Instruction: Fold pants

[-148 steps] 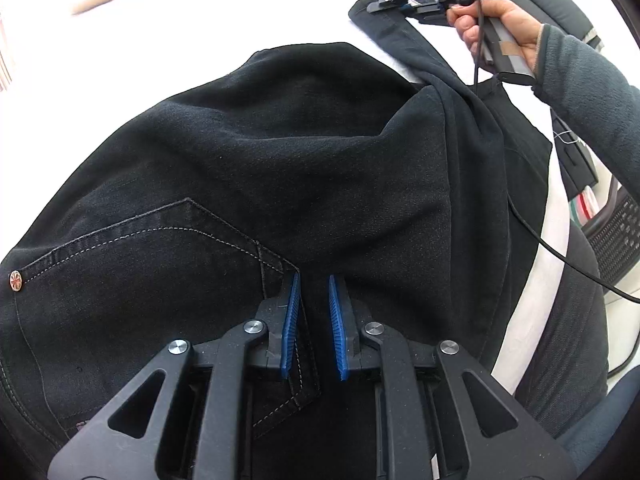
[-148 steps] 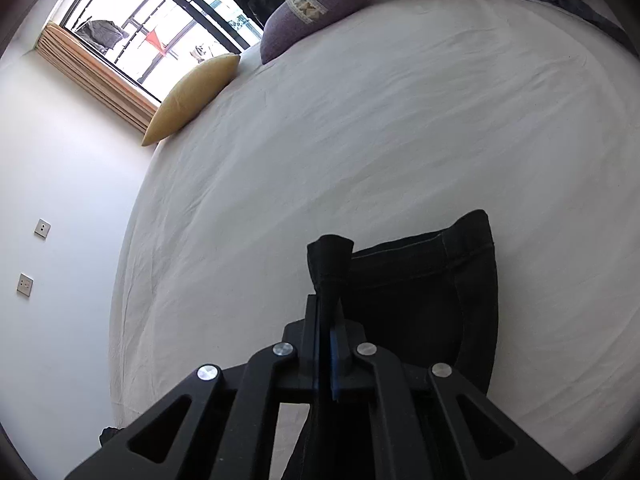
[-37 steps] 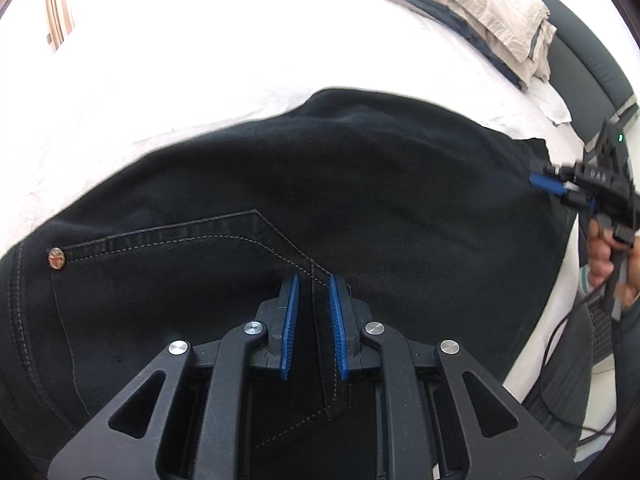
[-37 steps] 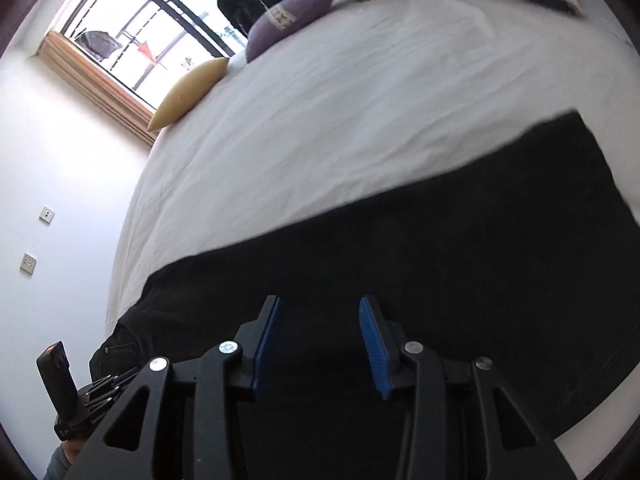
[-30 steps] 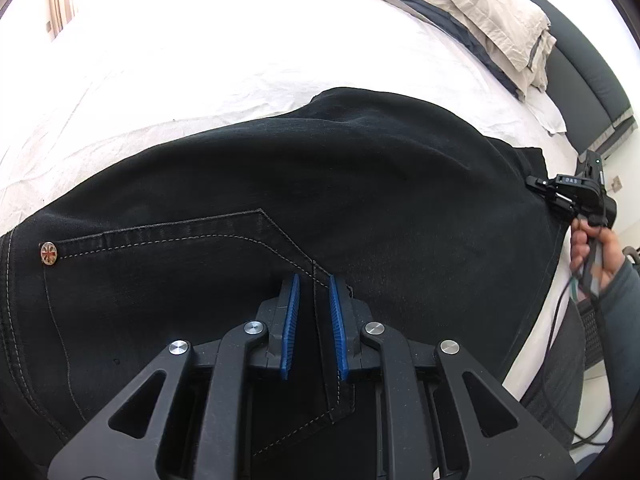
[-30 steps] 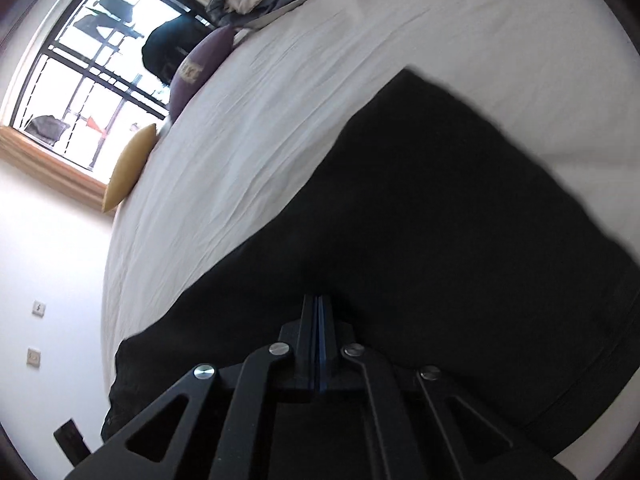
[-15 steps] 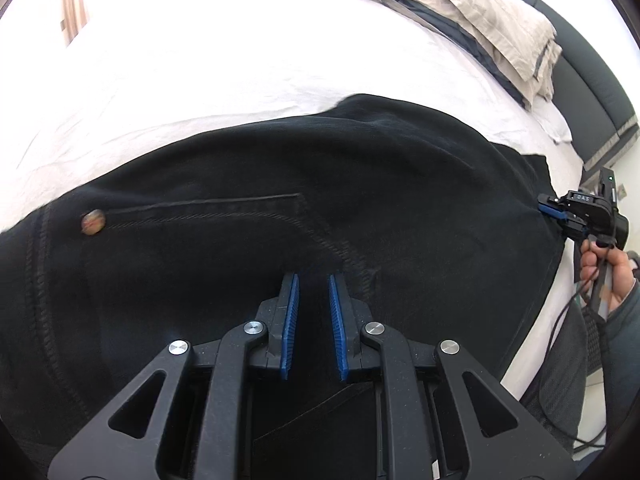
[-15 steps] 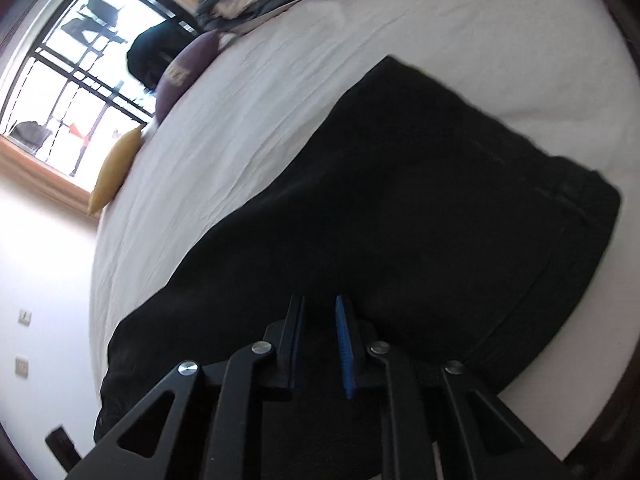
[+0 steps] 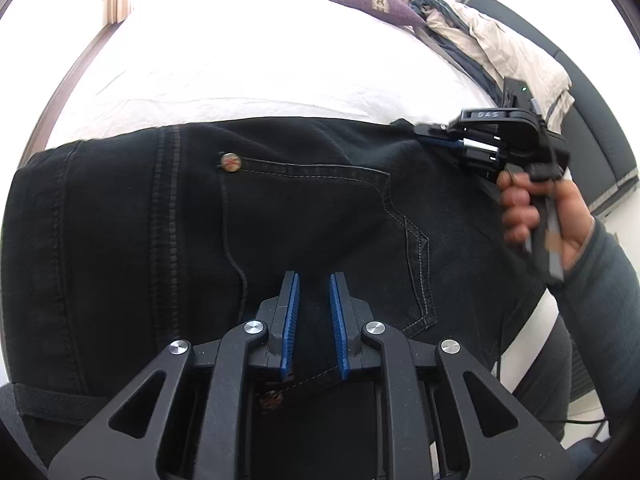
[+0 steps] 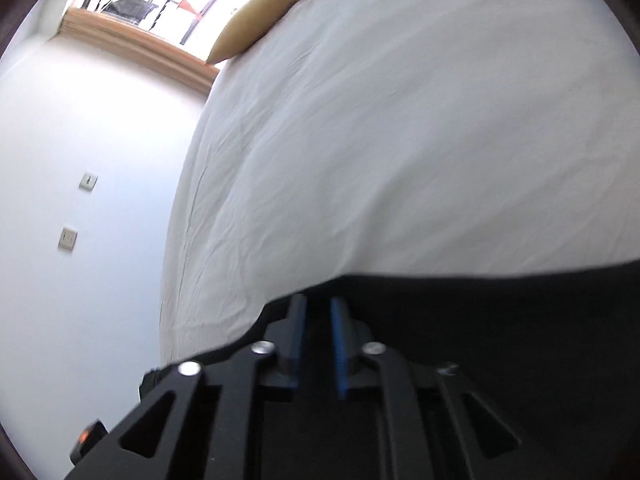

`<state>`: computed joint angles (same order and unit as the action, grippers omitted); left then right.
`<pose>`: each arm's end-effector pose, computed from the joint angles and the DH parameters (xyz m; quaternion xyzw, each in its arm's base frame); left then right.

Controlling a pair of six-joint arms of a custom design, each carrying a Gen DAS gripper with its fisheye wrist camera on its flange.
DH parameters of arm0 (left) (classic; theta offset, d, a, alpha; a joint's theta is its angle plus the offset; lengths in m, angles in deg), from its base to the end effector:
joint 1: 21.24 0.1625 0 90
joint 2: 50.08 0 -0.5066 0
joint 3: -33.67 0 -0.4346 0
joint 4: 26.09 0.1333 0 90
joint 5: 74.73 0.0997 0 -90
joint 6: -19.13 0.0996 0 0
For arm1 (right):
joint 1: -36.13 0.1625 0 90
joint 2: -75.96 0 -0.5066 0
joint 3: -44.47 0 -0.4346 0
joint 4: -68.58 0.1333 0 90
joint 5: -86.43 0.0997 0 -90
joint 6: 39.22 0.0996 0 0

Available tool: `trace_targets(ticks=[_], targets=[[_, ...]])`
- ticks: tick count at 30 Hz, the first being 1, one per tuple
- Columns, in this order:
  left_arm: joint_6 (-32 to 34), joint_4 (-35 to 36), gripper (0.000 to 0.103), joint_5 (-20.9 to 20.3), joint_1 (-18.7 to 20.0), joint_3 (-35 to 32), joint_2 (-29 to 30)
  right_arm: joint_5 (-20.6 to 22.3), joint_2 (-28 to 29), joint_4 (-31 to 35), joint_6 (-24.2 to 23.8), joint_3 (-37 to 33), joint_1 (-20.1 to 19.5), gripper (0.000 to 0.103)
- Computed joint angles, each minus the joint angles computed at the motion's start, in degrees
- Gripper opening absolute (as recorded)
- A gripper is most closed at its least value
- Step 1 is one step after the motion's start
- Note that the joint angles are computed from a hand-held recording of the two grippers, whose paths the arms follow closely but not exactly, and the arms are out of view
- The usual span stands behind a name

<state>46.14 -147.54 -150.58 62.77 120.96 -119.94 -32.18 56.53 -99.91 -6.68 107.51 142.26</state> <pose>0.0828 -0.7218 0.4384 0.2653 0.9487 -0.0968 0.1423 0.3390 -0.8640 0.0165 -0.2052 -0.9044 0.3617 0.0951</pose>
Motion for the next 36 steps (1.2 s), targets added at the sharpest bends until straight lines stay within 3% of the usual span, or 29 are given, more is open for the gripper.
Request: trace_targets(ticks=[1,3,4,6,9,11,12,14,15,17,19,21,22,23,26,28,29,30,31,32,34,36], targets=[[-0.01,-0.43,0.016,1.36,-0.42,0.31,-0.43,-3.38,-1.03,-0.20,0.64,0.94,0.51,0.003],[1.27,-1.74,0.016,3.11,-1.71,1.17,-1.41,-6.07,-3.36,-4.17,-3.15,4.32,1.80,0.034],[1.44,-1.12,0.016,1.14,-2.16,0.67,-1.48,-5.48,-4.70,-7.46,-4.83,7.08,2.43,0.051],[2.13,-0.19,0.016,-1.74,-3.25,-0.35,-0.69,-2.34,-7.67,-10.20,-5.98,12.61,2.91,0.055],[3.92,3.85,0.016,-6.31,-5.56,-2.76,3.29,-0.64,-10.04,-12.24,-3.44,20.13,3.63,0.055],[4.78,8.58,0.016,-8.02,-6.81,-5.24,7.61,-2.48,-11.56,-12.81,1.28,25.49,3.59,0.054],[4.85,11.01,0.016,-7.77,-7.29,-6.34,9.91,-3.00,-12.28,-15.49,2.91,28.43,3.33,0.047],[6.47,10.99,0.016,-2.43,-8.34,-6.00,13.09,-3.68,-14.57,-20.33,7.78,35.11,3.31,0.006],[7.14,11.33,0.016,-1.54,-8.29,-7.29,14.70,-5.43,-15.63,-21.50,9.67,37.49,3.75,0.001],[5.82,13.74,0.007,-3.43,-7.29,-12.02,16.94,-8.93,-17.28,-22.57,10.76,40.17,4.29,0.000],[2.15,13.40,0.005,-3.56,-6.09,-16.59,18.60,-11.83,-18.57,-21.23,12.61,41.51,4.78,0.000],[0.85,6.63,0.005,2.83,-6.35,-16.14,18.03,-13.50,-19.13,-17.97,13.58,40.61,5.71,0.004],[0.86,4.11,0.005,4.73,-6.51,-15.52,17.28,-13.24,-18.91,-17.41,12.21,39.77,6.37,0.018],[0.37,3.98,0.005,4.24,-6.24,-15.40,16.28,-11.45,-18.42,-18.64,9.86,39.42,6.79,0.030],[2.35,6.53,0.005,-2.29,-5.66,-12.21,11.14,-1.85,-15.46,-18.53,4.69,35.45,6.98,0.035],[5.33,7.02,0.006,-2.18,-5.52,-7.59,7.59,0.94,-13.41,-14.34,2.70,32.63,6.97,0.035],[6.38,6.35,0.006,0.14,-5.58,-4.98,6.31,-0.16,-12.74,-11.30,3.67,31.66,6.92,0.035],[7.52,4.68,0.006,3.84,-5.21,-2.79,5.57,-1.62,-12.39,-10.44,5.03,31.68,6.64,0.033],[8.89,2.67,0.005,5.13,-4.02,-1.42,5.20,-1.97,-12.65,-11.97,6.20,32.91,6.23,0.011],[10.09,2.53,0.005,4.03,-3.05,-1.40,4.62,-2.94,-13.30,-13.03,7.96,34.39,5.91,0.000],[9.21,4.05,0.005,0.61,-0.58,-4.19,4.45,-6.92,-15.09,-14.35,11.14,36.95,6.35,0.000],[8.26,2.34,0.005,1.46,0.13,-5.16,3.46,-13.79,-16.74,-8.96,14.39,36.86,7.95,0.001]])
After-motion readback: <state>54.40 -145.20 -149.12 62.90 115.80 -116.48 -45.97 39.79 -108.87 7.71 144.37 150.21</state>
